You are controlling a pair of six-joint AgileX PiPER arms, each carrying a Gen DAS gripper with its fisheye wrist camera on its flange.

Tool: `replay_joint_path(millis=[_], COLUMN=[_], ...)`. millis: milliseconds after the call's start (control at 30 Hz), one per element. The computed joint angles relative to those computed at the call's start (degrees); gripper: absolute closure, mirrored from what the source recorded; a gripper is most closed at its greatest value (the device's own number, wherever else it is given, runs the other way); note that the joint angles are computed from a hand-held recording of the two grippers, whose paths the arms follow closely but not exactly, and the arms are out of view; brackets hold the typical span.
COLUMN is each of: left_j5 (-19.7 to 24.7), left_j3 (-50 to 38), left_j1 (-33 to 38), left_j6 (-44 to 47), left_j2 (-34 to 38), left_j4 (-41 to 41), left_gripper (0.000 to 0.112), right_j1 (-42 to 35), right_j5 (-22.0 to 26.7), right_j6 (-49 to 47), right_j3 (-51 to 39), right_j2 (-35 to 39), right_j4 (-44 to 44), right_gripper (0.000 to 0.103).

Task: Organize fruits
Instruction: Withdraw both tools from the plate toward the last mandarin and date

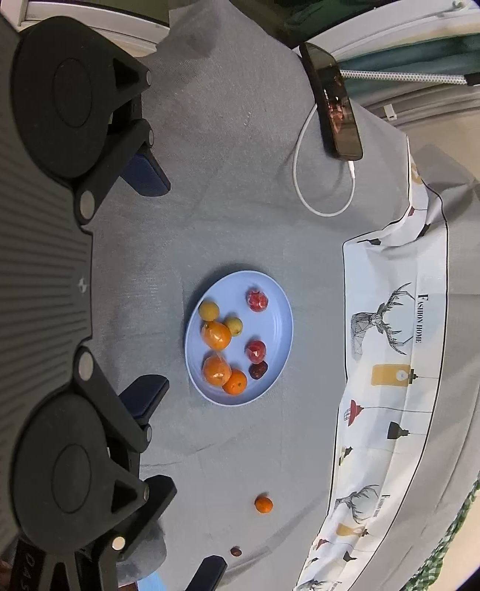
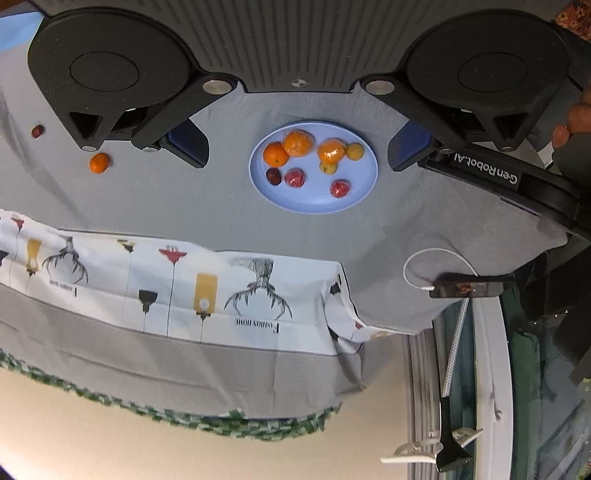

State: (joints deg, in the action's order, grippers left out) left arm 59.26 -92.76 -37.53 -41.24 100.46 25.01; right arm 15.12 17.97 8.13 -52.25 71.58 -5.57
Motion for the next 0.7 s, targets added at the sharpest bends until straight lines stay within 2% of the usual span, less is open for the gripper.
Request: replay_joint_path(millis=[500,700], left_j5=[0.0,-0.3], left_j3=[3.0,2.3], left_j1=[-2.5,-2.2], left_j6=[-2.0,-0.7], left_j2=[-3.3,-2.8], left_j4=[2.1,1.5], left_gripper=[0.01,0.01], right_j1=[2.5,2.5], right_j5=[0.5,0.6], right_j6=[12.4,12.7], right_j3=[2.0,1.6], right_j2=[-3.8,-3.1], right_j4=[-11.6,-11.4], right_gripper=[0.001,0.001])
